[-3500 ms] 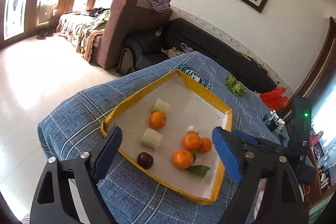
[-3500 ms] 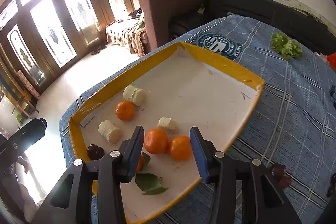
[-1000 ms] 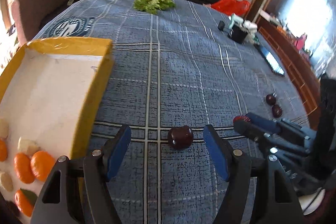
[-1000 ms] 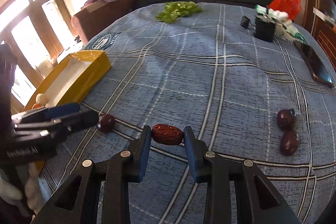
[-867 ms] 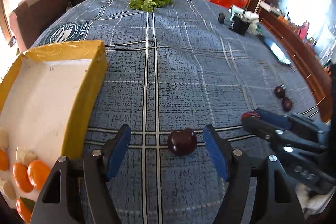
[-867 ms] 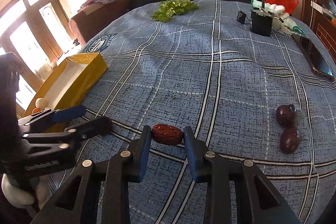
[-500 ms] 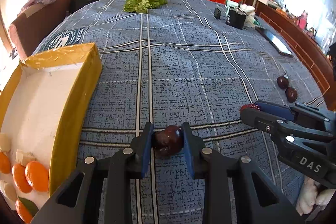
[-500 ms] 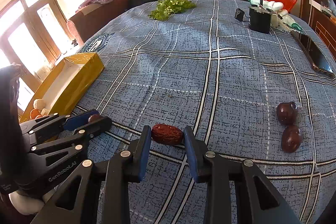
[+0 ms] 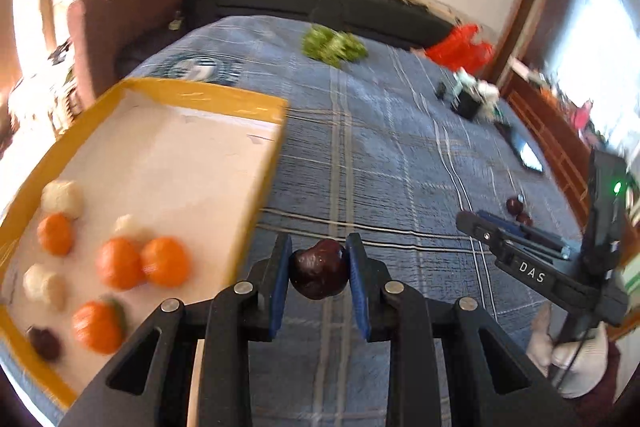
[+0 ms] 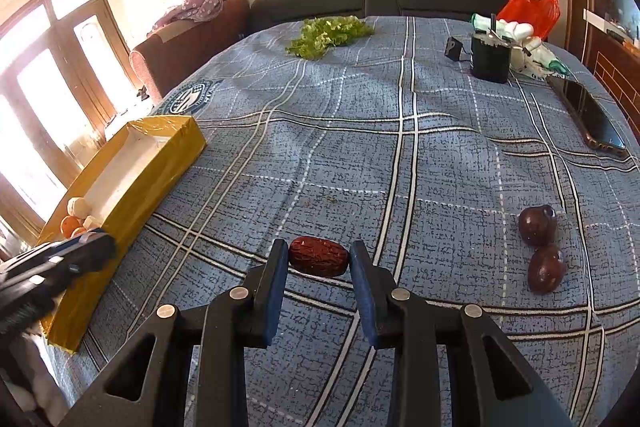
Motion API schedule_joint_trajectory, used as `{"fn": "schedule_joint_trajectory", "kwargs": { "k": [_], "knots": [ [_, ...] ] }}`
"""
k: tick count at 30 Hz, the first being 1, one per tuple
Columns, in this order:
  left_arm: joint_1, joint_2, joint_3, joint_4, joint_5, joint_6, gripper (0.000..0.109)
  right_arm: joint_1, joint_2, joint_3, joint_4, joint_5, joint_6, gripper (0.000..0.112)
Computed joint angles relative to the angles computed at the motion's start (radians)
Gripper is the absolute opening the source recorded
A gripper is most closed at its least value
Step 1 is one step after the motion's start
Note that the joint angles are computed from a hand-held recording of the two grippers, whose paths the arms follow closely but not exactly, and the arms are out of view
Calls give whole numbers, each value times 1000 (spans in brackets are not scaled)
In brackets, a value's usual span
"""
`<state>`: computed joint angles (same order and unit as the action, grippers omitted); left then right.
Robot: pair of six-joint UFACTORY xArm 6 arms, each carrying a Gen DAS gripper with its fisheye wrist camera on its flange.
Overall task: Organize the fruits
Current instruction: 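Carry the plum and date into the yellow tray and open both tools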
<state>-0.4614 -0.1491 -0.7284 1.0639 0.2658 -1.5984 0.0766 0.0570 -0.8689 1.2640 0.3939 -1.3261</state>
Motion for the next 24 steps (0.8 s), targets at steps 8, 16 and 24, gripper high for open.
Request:
{"fn": "schedule_joint_trajectory", "kwargs": {
  "k": [8,16,24],
  "knots": [
    [56,-369,218,23,207,-105,27,43,-64,55,95,-13,-105,34],
    [164,-625,409,-57,222,-49,27,105,-174,113,55,58,-17,35],
    [306,-610,508,-118,-15,16,27,259,-217,127,-32,92,100,35]
  ]
}}
